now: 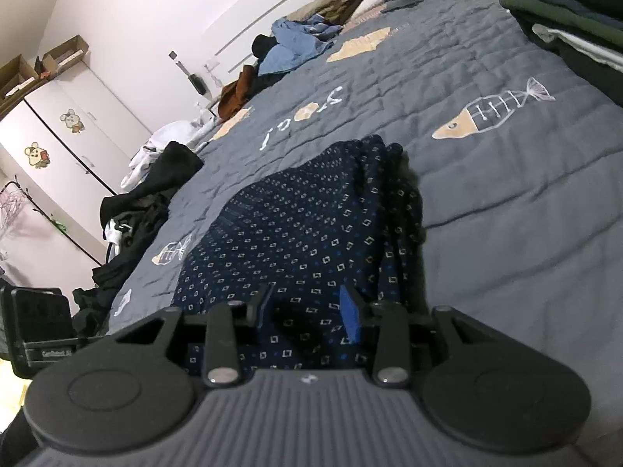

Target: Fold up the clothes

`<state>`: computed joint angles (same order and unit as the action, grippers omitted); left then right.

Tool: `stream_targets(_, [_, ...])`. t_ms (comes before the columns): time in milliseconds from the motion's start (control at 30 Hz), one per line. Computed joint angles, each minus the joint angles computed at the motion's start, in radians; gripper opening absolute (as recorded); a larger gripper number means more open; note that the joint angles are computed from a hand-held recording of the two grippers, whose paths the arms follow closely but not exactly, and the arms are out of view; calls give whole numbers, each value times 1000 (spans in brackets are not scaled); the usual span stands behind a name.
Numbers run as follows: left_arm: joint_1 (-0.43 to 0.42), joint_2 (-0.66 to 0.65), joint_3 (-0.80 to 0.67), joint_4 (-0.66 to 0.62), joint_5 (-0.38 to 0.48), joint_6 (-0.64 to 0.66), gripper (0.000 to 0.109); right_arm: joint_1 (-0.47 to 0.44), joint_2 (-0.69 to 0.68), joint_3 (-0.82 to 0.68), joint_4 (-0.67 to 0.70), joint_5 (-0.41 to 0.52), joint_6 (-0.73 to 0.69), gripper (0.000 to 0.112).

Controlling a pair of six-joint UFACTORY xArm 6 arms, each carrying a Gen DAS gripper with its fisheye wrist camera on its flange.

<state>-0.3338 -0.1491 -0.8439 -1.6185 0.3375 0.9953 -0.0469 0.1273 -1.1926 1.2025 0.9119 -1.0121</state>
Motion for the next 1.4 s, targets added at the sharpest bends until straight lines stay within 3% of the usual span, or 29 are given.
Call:
stream_targets(367, [-5,-50,5,-90,-21,16,45,-23,-10,-13,100,33,18,39])
stream_targets(467, [-10,-95,15,-135,-17,67,45,-47,-10,-25,152,123,19,39])
stream_targets(533, [-7,-121,20,-173,-12,106,52,-54,-9,-27,173,178,16,39])
stream_targets(767, [17,-164,30,-248,-62,130,57,-24,18,-48,134,275,79,40])
stream_targets(933, [22,-150,26,-214,-94,71,57,12,50,-64,16,248,143,40])
stream_targets(1200, [19,-145,28,-192,-98,61,57,21,32,-31,-5,231,110,37])
stream_targets(1400, [14,-151,31,-200,-110,72,57,-11,45,-64,38,288,181,39])
